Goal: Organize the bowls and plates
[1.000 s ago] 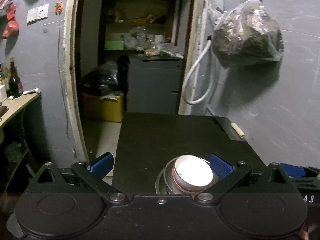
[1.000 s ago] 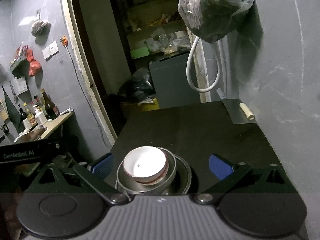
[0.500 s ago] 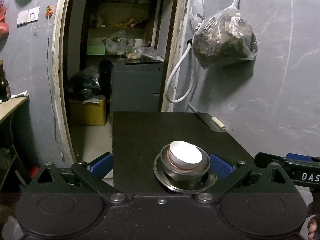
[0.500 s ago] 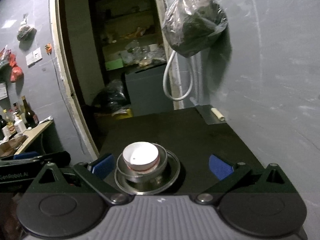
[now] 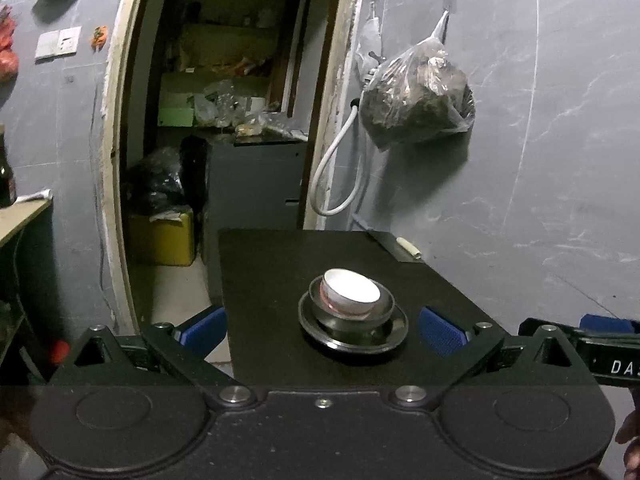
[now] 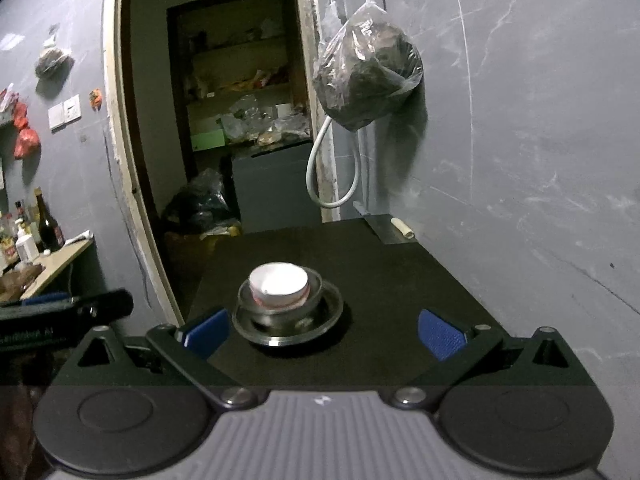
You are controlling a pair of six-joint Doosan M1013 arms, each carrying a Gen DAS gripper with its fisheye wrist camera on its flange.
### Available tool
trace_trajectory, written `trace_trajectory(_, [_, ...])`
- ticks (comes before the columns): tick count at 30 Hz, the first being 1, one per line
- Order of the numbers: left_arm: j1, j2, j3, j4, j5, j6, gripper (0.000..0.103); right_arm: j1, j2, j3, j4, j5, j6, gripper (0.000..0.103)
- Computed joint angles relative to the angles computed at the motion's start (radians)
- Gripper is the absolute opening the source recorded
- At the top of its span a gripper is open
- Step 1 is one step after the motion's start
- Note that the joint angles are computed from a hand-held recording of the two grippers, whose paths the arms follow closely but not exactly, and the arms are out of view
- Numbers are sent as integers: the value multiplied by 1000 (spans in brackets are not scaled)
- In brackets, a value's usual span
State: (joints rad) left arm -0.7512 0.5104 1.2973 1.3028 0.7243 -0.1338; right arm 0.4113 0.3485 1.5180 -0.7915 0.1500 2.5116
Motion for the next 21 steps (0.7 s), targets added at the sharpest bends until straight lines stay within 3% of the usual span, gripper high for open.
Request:
trace_trajectory(6, [-18,-33,54,32,43,-43,102,8,-17,21,-94,-6,118,103])
trace_trajectory(12, [-32,-53,79,-38,79,14,102,9,-25,39,111,-23,-88,103])
trace_trajectory(16, [-28,-68,105,-77,54,1,102,9,-32,60,-2,-70,16,103])
trace_trajectory(21, [-21,-71,123,-125,32,11,102,12,-35,73,232,-58,-228,103])
